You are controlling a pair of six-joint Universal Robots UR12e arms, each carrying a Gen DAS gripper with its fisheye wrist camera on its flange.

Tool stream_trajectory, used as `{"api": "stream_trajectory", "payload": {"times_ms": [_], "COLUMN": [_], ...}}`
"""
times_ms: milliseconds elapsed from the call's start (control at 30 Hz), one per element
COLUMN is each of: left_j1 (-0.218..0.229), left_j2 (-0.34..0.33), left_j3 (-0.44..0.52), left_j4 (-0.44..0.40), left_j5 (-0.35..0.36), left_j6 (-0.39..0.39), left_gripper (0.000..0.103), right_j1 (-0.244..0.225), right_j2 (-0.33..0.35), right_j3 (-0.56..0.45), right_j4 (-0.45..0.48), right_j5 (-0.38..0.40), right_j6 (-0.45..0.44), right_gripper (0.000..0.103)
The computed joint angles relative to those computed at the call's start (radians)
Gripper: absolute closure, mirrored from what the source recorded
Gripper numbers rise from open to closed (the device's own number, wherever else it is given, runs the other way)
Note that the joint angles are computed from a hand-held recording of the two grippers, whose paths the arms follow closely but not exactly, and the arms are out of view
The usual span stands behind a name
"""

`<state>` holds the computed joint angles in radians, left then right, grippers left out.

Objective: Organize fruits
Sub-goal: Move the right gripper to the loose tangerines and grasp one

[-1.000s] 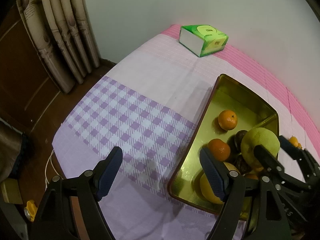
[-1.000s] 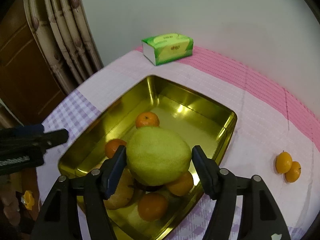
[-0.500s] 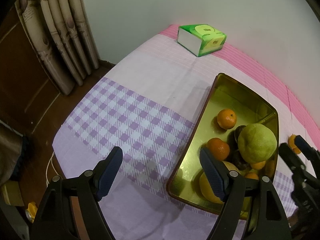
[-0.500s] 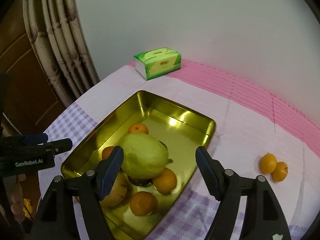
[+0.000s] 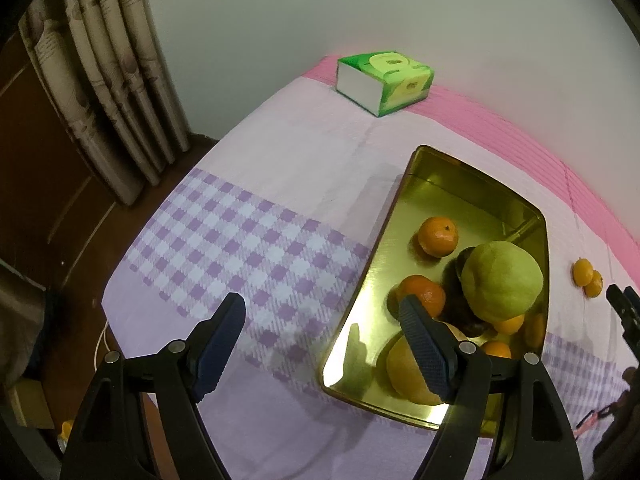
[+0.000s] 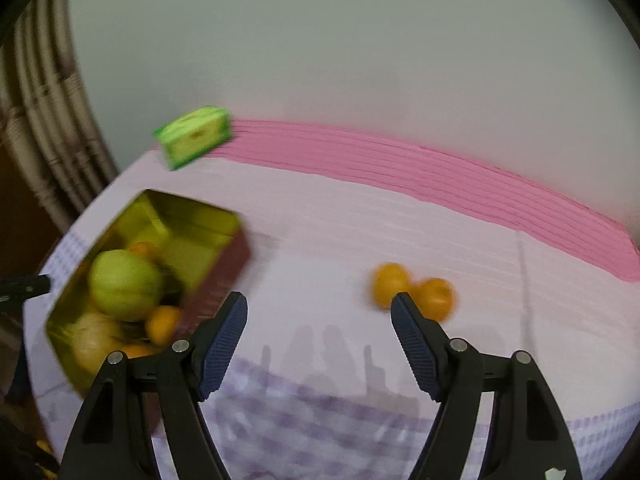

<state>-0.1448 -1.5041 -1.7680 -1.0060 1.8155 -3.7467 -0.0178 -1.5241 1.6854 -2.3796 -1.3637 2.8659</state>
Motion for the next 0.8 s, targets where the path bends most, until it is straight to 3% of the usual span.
{"api": "stream_trajectory", "payload": {"times_ms": [267,500,800], "left_j1": [-0.015,-0.024,-0.030], "left_j2": [-0.008,-0.016,-0.021], "left_j3": [0.001,0.003,0.005], "left_j4": [0.037,0.061,0.058], "left_j5": [0.016,0.017,0.019], "left_j6": [0.032,0.059,0.065], "left_gripper": [0.024,0.024,0.024], "right_j1": [-0.056,-0.060,-0.069], "right_j2": [0.020,0.043,0.059], "right_j3": [0.011,0.009,0.012], "right_j4": [-0.041,-0.037,-0.039], "right_j5": [-0.033,-0.039,-0.023], "right_j6": [0.052,0.031,0.030], "right_gripper": [0.035,0.047,0.049]}}
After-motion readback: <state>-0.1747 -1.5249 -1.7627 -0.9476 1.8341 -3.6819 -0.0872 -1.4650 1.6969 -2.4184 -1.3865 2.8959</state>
